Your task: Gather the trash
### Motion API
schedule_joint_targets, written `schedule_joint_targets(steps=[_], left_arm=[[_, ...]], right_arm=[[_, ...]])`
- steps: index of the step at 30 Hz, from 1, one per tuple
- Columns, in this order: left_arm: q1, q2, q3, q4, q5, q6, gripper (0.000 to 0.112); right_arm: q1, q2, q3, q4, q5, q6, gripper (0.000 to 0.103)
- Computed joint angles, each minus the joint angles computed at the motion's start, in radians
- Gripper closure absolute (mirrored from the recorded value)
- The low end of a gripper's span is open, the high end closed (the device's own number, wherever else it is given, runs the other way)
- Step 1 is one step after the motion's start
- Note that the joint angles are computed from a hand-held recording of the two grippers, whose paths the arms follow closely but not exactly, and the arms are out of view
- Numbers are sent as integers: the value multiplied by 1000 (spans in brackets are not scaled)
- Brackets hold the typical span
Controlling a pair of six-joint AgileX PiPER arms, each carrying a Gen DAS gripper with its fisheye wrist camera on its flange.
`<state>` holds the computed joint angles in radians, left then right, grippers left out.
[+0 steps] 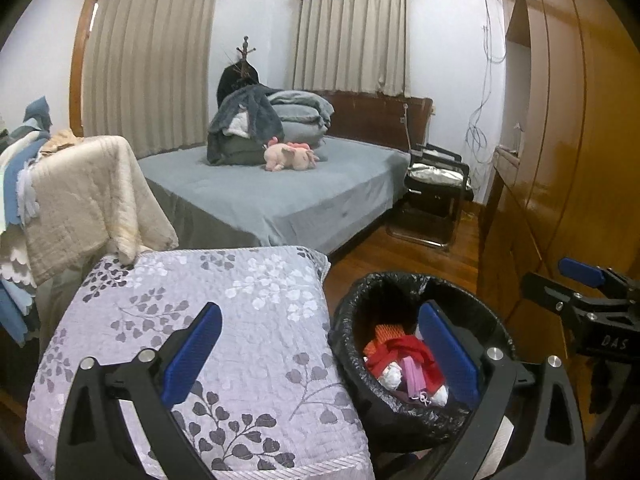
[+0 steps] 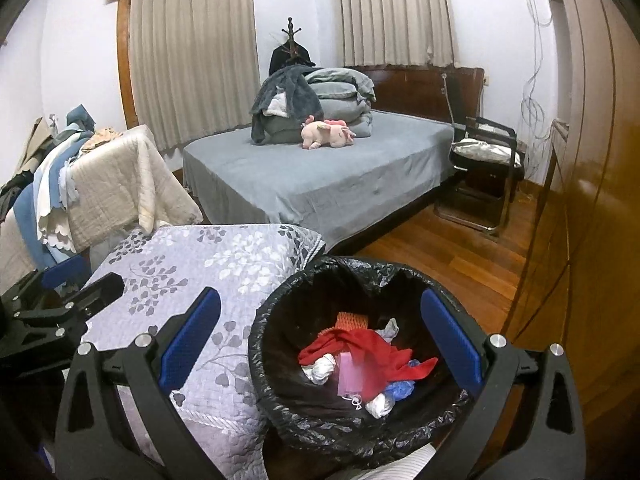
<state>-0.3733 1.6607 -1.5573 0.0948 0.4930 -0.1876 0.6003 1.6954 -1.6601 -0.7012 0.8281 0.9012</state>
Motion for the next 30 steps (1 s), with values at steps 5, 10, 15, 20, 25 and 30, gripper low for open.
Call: schedule_joint_targets(steps=[5,10,15,20,25,30], left_arm=[[-6,-53,39,44,-5,-43,16],[-12,-90,65,95,-8,-93,16],[-21,-119,88,145,-10,-143,16],[-30,-142,107,186,-11,-185,16],[-29,-158,121,204,-17,-200,16],[-27,-162,126,208,-20,-205,16]], right_arm=[[41,-11,-6,-38,29,24,6],[67,-22,-6,-58,45,35,6],[89,-25,-14,-79,58,52,6],[104,-31,-12,-96,63,68,6],[117,-34,-11,-109,69,77,6],[119,-33,-12,-110,71,77,6]])
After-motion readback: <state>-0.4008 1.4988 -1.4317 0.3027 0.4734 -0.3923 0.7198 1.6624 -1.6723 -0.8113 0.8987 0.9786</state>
